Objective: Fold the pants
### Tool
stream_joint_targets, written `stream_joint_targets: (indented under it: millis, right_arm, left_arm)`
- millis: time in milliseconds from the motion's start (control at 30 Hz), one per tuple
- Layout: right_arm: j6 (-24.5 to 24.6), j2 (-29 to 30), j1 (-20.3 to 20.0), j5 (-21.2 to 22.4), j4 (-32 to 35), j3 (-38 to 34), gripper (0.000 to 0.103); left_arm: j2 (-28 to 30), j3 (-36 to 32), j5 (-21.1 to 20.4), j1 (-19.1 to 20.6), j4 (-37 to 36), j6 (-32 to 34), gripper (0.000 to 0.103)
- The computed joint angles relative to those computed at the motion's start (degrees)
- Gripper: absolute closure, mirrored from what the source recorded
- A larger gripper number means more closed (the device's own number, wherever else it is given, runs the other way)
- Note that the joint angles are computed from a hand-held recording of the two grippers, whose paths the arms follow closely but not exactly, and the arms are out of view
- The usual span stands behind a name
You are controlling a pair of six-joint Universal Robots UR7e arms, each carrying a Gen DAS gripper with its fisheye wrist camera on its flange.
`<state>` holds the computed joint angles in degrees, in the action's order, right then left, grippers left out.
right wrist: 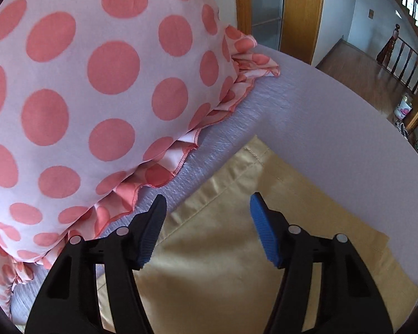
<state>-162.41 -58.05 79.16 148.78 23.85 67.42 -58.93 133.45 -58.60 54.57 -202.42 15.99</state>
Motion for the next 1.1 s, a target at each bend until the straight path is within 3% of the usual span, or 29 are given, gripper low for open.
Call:
stream_joint_targets:
  millis: [67,133,200,233,300,433,533,600,667,733,800,867,900,933,1000,1100]
  right_arm:
    - [-4.4,1.5,0.2,3.6,-2.4,-1.1,0.041]
    - [-10.7,-1.5,0.0,2.6,-11.2,4.2,0.076]
    - [-14.7,-5.5,-1.2,-1.9,-17.4,9.9,0.087]
    - [-14.3,-7.3,-1.5,-4.1,-18.3,12.2,0.094]
    - [-11.0,-12.4,-3.8,-13.2,-19.3,17.9,0.098]
    - [-12.3,-27.0,-6.0,-29.4,-32.5,36.7,0.098]
    - [-11.5,-39.0,-5.8,-38.7,-41.9,53.3,0.098]
    - [-10.1,-45.5,-3.8,-40.1,-46.6,63.2,0.099]
    - [-8.7,-49.8,-3.7,-38.8,-49.6,70.8,0.099]
    - [-5.1,-51.8,-5.5,-39.6,-47.8,73.9,0.098]
    - [-1.5,-53.3,-8.9,-44.0,-43.9,74.7,0.096]
    - [1.4,-53.0,-11.1,-45.9,-41.8,74.2,0.088]
    - [2.5,-53.0,-11.6,-46.9,-41.2,74.6,0.074]
    - [3.1,-52.5,-12.3,-48.1,-40.6,74.2,0.066]
    - [3.2,-50.8,-10.2,-45.5,-40.9,73.5,0.059]
    - [3.9,-50.5,-10.6,-47.5,-41.1,73.2,0.057]
  left_arm:
    - [0.3,-0.7,0.0,0.3,1.4,-0.4,0.002]
    - [0.2,-1.0,-0.4,0.7,2.3,-0.8,0.002]
    - [-0.2,-1.0,-1.4,1.2,2.8,-1.4,0.002]
    - [-0.4,-1.1,-1.9,1.4,3.2,-1.9,0.002]
    - [-1.1,-1.0,-3.1,2.0,4.4,-2.9,0.002]
    - [-2.2,-0.3,-5.7,2.6,3.7,-3.5,0.002]
    - [-2.9,0.1,-8.4,3.1,3.1,-3.4,0.002]
    - [-3.1,-0.1,-9.8,3.5,3.1,-3.7,0.002]
    - [-3.0,-0.4,-11.0,3.5,2.6,-3.6,0.002]
    - [-2.8,-1.0,-12.3,3.6,2.2,-3.5,0.002]
    - [-2.7,-2.0,-13.4,3.4,3.2,-3.8,0.002]
    - [-3.0,-2.5,-14.3,3.3,3.6,-3.8,0.002]
    - [-3.2,-2.4,-14.5,3.4,3.2,-3.8,0.002]
    - [-3.5,-2.4,-14.9,3.6,2.8,-3.9,0.002]
    - [-4.5,-2.3,-15.3,4.3,3.0,-4.8,0.002]
    - [-5.6,-2.9,-14.2,5.2,3.9,-6.5,0.002]
